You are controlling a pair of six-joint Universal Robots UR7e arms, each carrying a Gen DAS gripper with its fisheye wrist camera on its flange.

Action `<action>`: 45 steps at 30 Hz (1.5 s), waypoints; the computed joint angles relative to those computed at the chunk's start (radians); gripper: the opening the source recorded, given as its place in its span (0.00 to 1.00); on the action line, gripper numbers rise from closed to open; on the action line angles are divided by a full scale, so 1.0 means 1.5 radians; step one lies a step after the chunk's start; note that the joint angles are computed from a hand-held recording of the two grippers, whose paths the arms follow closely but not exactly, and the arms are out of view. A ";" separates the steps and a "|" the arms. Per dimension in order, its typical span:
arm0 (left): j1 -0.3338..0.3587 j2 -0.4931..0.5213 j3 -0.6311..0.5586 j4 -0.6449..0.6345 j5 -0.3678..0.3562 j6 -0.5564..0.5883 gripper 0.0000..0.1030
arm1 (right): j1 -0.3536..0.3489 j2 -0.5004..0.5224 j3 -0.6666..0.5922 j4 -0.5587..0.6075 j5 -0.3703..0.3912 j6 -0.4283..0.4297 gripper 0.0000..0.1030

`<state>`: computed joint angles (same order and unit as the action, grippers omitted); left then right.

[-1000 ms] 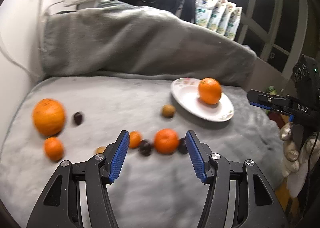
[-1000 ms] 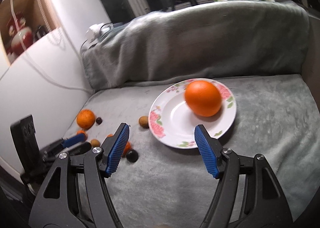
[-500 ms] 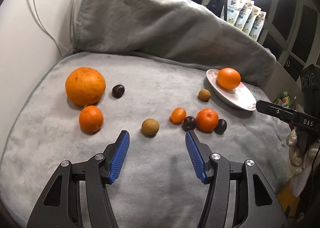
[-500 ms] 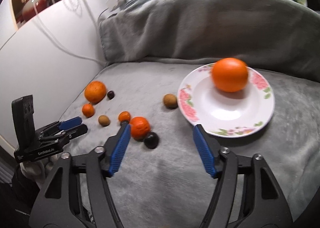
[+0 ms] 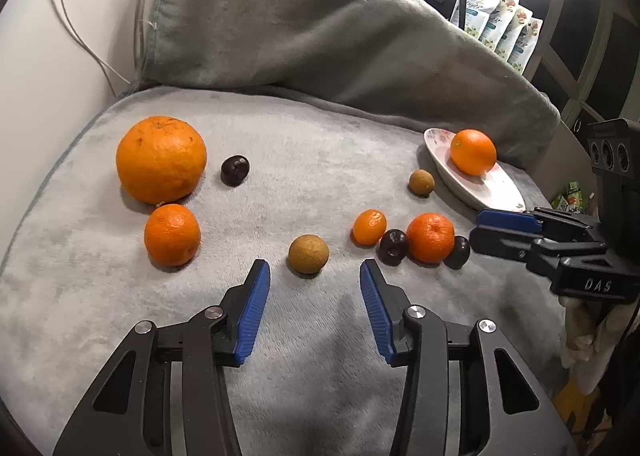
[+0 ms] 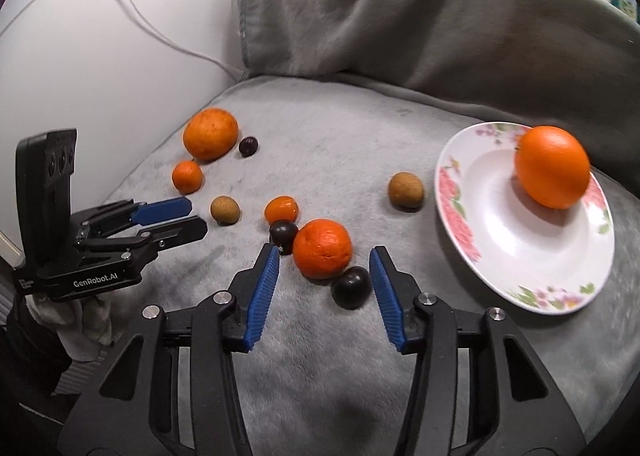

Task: Organize fruits
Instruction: 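Open the right tool and move it to a small mandarin, then grasp the small mandarin with the right tool while the left tool grasps a kiwi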

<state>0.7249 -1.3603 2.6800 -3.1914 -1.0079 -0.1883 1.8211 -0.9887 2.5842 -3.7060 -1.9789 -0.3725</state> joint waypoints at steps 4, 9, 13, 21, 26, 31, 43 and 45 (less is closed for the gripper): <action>0.007 0.008 -0.006 0.002 -0.002 0.004 0.41 | 0.008 0.012 -0.013 0.016 -0.014 -0.009 0.47; 0.017 0.014 -0.017 0.013 -0.009 0.009 0.40 | 0.013 0.023 -0.030 0.033 -0.038 -0.017 0.47; 0.020 0.028 -0.024 0.014 -0.010 0.017 0.39 | 0.012 0.027 -0.044 0.058 -0.045 -0.022 0.46; 0.033 0.046 -0.039 0.021 -0.013 0.018 0.37 | 0.015 0.041 -0.059 0.073 -0.063 -0.030 0.40; 0.042 0.058 -0.047 0.021 -0.007 0.019 0.28 | 0.015 0.043 -0.061 0.072 -0.064 -0.036 0.40; 0.045 0.061 -0.047 0.014 -0.006 0.020 0.23 | 0.021 0.049 -0.062 0.064 -0.075 -0.049 0.39; 0.041 0.061 -0.041 0.004 -0.001 0.019 0.23 | 0.027 0.055 -0.075 0.093 -0.092 -0.046 0.42; 0.042 0.061 -0.042 0.004 -0.002 0.018 0.23 | 0.029 0.059 -0.077 0.091 -0.093 -0.048 0.41</action>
